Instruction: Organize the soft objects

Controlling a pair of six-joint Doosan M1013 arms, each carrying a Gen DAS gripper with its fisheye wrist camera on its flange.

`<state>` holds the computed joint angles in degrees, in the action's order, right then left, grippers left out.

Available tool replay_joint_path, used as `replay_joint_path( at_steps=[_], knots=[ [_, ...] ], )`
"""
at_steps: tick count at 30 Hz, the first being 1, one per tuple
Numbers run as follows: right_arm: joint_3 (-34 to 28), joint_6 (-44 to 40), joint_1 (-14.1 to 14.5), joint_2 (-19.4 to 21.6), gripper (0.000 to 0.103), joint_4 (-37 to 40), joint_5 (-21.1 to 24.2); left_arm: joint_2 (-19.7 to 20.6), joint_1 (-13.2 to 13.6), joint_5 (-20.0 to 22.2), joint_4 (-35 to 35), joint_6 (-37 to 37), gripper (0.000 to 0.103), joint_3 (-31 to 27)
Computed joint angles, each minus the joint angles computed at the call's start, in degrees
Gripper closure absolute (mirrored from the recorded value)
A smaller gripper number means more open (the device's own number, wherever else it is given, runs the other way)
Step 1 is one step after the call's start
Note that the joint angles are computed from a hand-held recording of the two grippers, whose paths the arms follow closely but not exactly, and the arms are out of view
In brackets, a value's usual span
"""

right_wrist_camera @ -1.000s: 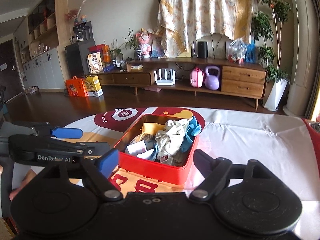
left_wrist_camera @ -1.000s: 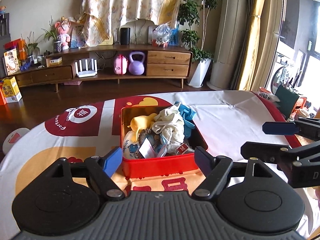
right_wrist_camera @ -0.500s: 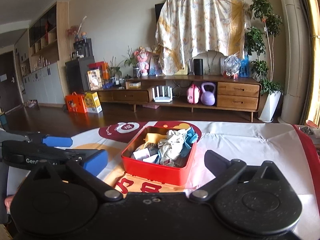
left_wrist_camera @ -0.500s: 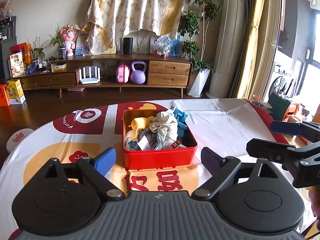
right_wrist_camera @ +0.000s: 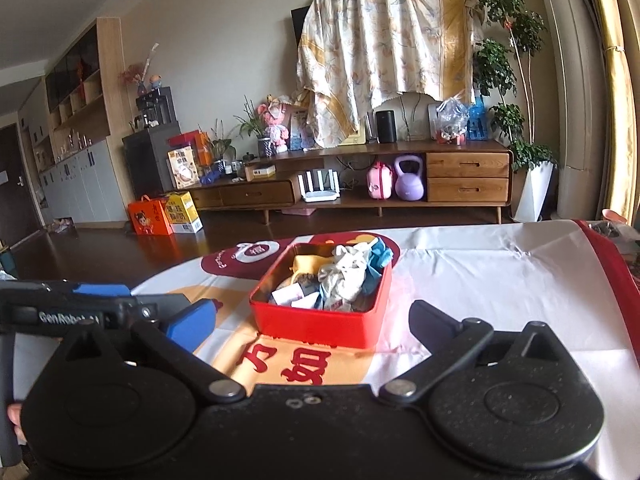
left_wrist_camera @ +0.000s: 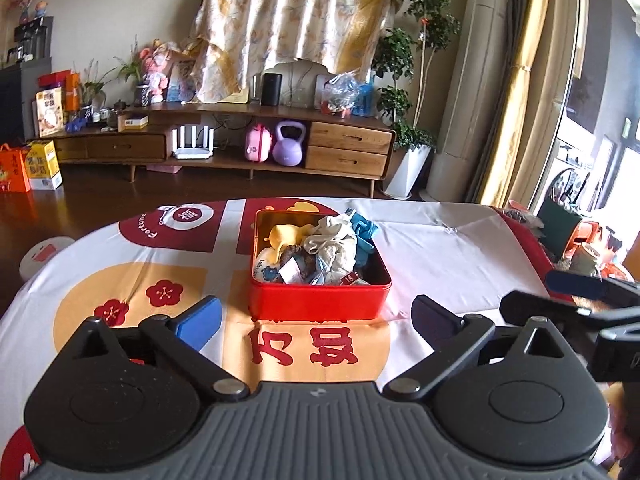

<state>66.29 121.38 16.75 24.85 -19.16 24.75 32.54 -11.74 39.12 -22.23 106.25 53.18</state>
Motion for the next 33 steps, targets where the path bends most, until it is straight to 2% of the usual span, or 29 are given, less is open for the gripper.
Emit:
replay_joint_path(
  at_steps=[5, 14, 33],
  knots=[
    [0.4, 3.5, 0.2, -0.2, 0.0, -3.0, 0.1, -1.1, -0.2, -1.5, 1.0, -0.4, 0.001, 1.8],
    [0.2, 3.6, 0.3, -0.1, 0.0, -2.8, 0.6, -3.1, -0.6, -4.9, -0.8, 3.4, 0.001, 4.9],
    [0.3, 4.2, 0.4, -0.2, 0.0, -3.6, 0.6, -3.2, -0.4, -4.8, -2.0, 4.3, 0.001, 4.8]
  ],
)
